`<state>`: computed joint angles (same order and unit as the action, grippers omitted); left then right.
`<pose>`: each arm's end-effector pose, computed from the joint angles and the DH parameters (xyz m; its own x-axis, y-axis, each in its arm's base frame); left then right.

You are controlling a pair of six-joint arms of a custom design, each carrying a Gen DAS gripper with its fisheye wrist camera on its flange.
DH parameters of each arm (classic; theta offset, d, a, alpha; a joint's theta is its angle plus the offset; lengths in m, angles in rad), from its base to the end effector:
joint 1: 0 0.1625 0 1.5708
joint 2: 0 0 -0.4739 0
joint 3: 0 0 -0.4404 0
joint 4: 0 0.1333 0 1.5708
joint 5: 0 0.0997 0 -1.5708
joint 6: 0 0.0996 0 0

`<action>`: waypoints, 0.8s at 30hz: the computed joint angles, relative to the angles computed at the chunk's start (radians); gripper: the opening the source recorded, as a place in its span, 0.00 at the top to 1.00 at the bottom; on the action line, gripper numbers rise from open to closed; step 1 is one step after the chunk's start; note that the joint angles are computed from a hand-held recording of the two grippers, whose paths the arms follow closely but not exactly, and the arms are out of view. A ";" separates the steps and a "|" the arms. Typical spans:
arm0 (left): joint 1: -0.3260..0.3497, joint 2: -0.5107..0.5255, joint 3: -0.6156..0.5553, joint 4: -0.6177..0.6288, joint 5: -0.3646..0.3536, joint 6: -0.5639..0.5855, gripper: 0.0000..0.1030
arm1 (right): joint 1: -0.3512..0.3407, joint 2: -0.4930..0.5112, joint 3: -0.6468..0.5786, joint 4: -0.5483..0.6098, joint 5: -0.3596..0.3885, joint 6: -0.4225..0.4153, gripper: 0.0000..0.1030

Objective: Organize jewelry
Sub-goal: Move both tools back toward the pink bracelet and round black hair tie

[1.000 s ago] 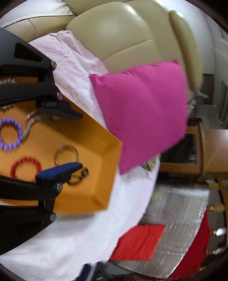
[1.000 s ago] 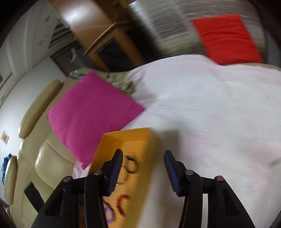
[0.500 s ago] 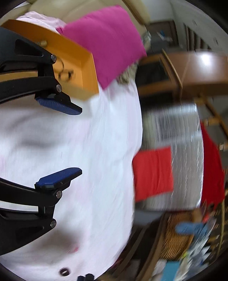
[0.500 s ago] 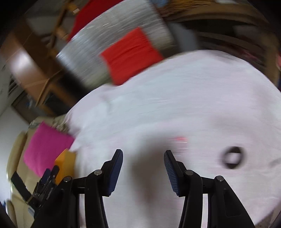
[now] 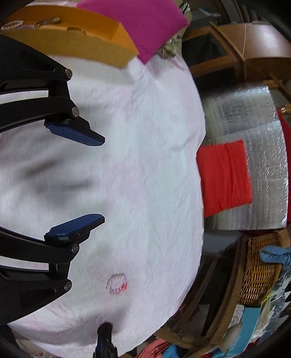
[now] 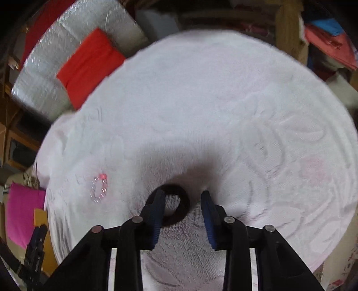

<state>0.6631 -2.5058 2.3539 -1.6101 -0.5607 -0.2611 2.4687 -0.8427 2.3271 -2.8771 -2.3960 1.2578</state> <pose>0.0063 -0.2712 0.4775 -0.6385 0.1532 -0.7542 0.6303 0.6665 -0.3982 0.3812 -0.2269 -0.0067 -0.8311 0.3953 0.3912 0.0685 0.7708 -0.6334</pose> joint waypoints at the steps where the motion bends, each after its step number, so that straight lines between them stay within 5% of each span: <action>1: 0.012 0.010 0.005 -0.028 -0.018 0.020 0.38 | 0.003 0.006 -0.016 0.037 -0.017 -0.008 0.87; 13: 0.029 0.104 0.094 -0.273 -0.212 0.194 0.36 | -0.004 0.027 -0.034 -0.132 -0.103 -0.046 0.91; 21: 0.011 0.103 0.118 -0.238 -0.176 0.181 0.36 | -0.017 0.081 -0.056 -0.280 -0.049 -0.180 0.91; 24: 0.028 0.110 0.110 -0.230 -0.160 0.176 0.36 | -0.038 0.085 -0.074 -0.180 -0.041 -0.145 0.88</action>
<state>0.6914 -2.3957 2.4637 -1.8402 -0.7207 -0.0847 2.4302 -0.7573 2.2527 -3.0576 -2.4370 1.1128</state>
